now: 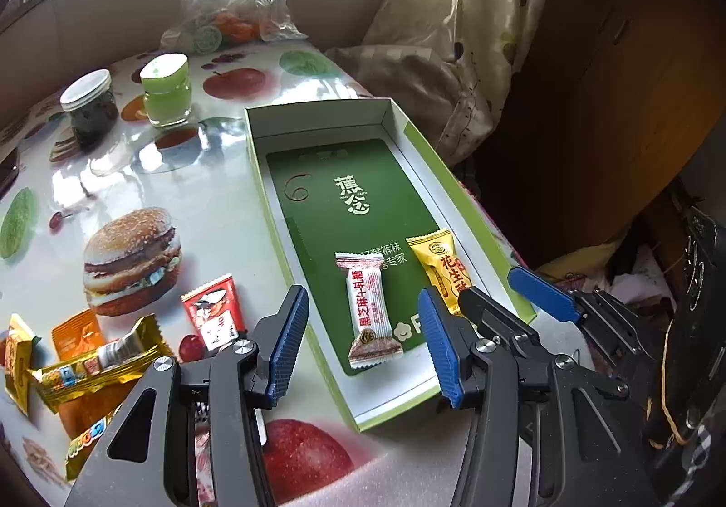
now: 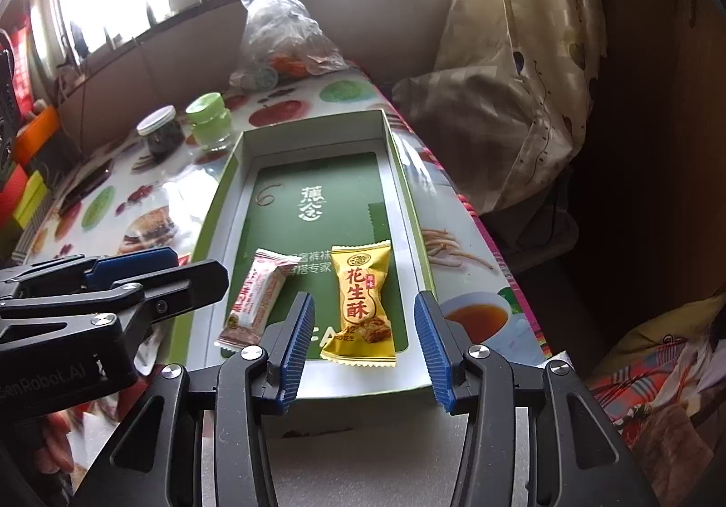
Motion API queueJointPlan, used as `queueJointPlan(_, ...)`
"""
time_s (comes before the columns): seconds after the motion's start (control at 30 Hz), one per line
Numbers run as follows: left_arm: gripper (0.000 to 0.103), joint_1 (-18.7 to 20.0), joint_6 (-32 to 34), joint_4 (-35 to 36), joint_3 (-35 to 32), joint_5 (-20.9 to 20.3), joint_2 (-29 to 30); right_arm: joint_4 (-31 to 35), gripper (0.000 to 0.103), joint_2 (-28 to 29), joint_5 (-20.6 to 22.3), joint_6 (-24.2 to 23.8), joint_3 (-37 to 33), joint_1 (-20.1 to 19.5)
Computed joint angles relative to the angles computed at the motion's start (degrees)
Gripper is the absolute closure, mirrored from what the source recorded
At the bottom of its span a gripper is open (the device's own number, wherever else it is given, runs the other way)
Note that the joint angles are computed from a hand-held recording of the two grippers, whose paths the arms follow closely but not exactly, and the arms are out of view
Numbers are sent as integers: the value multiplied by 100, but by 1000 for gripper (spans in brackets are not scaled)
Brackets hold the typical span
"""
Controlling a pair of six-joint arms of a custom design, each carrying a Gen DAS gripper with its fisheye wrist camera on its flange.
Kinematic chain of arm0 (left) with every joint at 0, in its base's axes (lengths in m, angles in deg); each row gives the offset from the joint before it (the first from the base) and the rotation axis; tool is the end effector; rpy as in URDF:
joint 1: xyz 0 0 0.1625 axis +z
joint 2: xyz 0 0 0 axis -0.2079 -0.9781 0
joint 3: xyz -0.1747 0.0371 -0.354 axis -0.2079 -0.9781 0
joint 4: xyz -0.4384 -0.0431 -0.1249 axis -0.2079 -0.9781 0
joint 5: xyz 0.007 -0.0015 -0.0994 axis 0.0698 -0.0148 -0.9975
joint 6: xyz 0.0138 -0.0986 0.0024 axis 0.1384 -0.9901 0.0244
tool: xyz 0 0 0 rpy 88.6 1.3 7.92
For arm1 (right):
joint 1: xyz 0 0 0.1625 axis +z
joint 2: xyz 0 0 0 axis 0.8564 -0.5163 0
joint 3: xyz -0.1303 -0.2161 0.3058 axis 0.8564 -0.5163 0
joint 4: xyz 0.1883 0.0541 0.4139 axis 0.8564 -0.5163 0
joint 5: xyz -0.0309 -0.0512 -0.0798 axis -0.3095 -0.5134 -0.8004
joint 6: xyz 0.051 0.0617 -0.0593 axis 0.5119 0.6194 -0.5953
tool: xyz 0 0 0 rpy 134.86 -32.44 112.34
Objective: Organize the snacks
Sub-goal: 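Open both grippers to release the two snacks inside the green box, then move the right gripper back to the pile and grasp another white nougat bar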
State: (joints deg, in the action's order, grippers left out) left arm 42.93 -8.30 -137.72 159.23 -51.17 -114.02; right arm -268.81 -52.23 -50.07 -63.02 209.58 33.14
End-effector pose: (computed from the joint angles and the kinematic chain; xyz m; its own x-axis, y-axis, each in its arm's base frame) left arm -0.3909 -0.4271 -0.0133 -0.6651 0.6746 -0.3202 0.7226 0.6896 -0.0481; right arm 0.0764 -0.3163 0.2693 -0.7142 0.3895 0.5816 -0.2254 0.6587 -0.7179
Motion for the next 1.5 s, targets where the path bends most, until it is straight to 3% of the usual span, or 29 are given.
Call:
queueJointPlan(0.23,51,-92,-37,-77,396,349,-472,-15,58,0,-121,44,72,472)
queueJointPlan(0.43,51,11,-170,-17,859,573,-1093,291,58,48,120,91,136,833)
queueJointPlan(0.83,51,408,-645,58,1539,1367,-2213,611,58,1045,712,135,-27,1145)
queueJointPlan(1.23,51,640,-1102,575,1958,1336,-2793,647,58,1559,1134,428,-221,1029)
queueJointPlan(1.5,51,639,-1467,878,2136,1206,-3079,508,58,2104,1118,501,-475,1036)
